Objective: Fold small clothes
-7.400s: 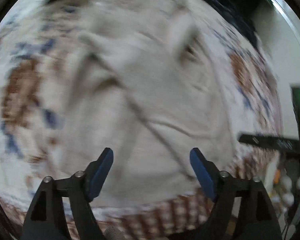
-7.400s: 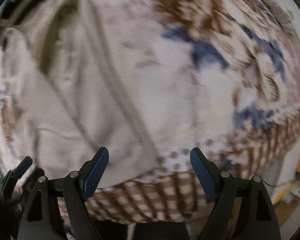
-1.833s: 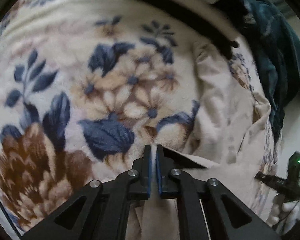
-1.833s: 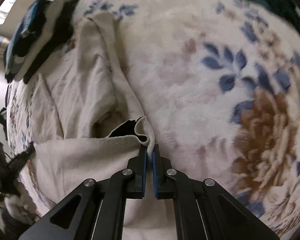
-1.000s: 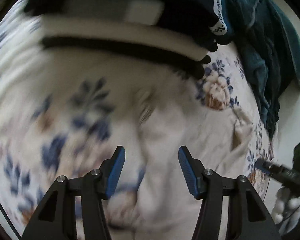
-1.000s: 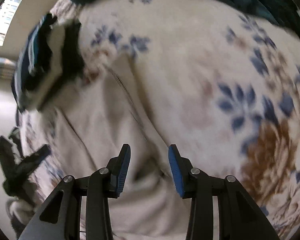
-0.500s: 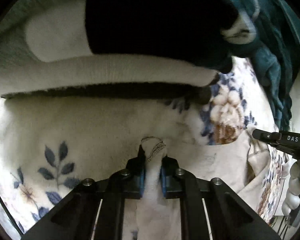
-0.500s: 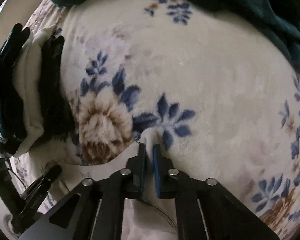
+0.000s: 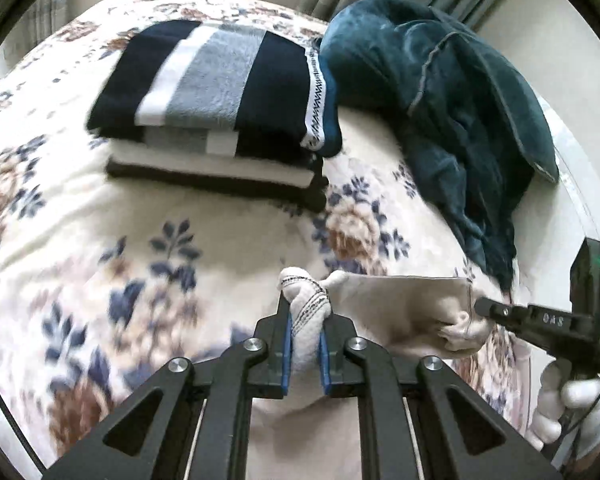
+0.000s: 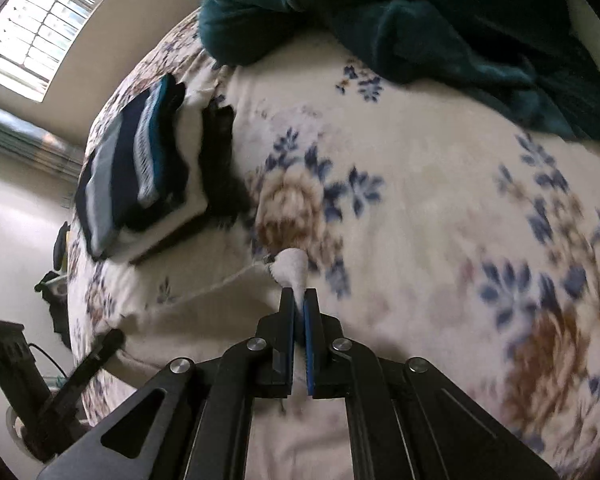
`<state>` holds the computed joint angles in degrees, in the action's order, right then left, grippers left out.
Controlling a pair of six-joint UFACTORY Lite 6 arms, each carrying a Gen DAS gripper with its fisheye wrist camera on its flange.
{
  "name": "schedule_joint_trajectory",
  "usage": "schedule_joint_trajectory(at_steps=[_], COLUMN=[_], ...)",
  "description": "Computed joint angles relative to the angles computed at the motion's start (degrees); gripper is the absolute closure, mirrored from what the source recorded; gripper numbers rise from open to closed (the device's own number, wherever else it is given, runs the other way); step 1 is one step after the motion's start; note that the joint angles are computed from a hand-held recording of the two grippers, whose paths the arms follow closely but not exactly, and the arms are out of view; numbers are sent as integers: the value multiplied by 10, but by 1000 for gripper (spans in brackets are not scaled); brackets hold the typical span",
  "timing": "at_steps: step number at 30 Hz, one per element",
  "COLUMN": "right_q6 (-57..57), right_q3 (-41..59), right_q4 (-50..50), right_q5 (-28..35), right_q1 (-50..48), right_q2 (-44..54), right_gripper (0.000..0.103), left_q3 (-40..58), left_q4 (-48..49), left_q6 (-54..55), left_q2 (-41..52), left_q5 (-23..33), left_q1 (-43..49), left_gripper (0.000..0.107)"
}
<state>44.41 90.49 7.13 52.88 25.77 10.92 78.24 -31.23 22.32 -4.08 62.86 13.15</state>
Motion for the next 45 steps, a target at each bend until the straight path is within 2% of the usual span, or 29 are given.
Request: schedule_joint_trajectory(at_steps=[4,8,11,13,15,18,19,20,22,23,26,29,30,31,32,33,34,35,37,39,41,45], right_q6=[103,229,226,151,114,189,230,251,270,256,166,91,64,57,75,116,173,233,327,359,337,265], right_q3=[-171,-346,-455,-524,-565,-595,-601,-603,-620,-628,-662,-694,-705,-716,-717,-706,-692,-673,-636,-608,-612,-627], right_q4=[-52,-77,-8,92,143,119,103,97,104,117,194,282,313,337,338,315,268,216,115,62,51,76], right_q5=[5,14,3,9,24,62,75,85,79,74,27,-41,-56,-78,-101,-128,-140,-149,-117,-58,-12,27], right_q1=[102,235,271,262,255,283,285,269,213,178,55,20,12,22,46,79,110,156,196,210,202,189], right_q2=[-176,-311,-372,-395,-419,-508,-551,-582,-653,-668,-689,-634,-619,-608,-595,-582,-584,-566,-565,-569,-585,-559], right_gripper=[99,99,99,96,96,95,89,85,67,65,64,64,64,64,65,84,98,98,99,99,99,99], left_q3=[-151,-313,-371,-379,-361,-314,-305,-299,-294,-296,-327,-355,-358,-357,-353,-346,-332,-319,-297,-295,-301,-301], left_q4=[4,46,81,104,113,87,72,46,8,-15,-38,-28,-16,-3,2,6,19,33,68,92,111,111], left_q6=[23,96,160,205,222,180,157,124,80,59,16,-18,-31,-37,-27,-15,-2,16,43,70,81,113], left_q2=[-144,-260,-268,-257,-232,-180,-166,-150,-132,-122,-106,-95,-109,-132,-161,-178,-199,-214,-216,-201,-171,-108], left_q5=[42,115,174,217,249,285,290,292,281,269,217,163,149,138,144,147,147,148,146,133,110,146], left_q1=[36,133,226,306,374,417,416,405,381,359,282,193,171,150,143,137,126,117,111,130,134,165], left_gripper=[99,96,93,82,71,68,67,65,65,65,64,65,68,77,101,101,101,101,101,101,101,95])
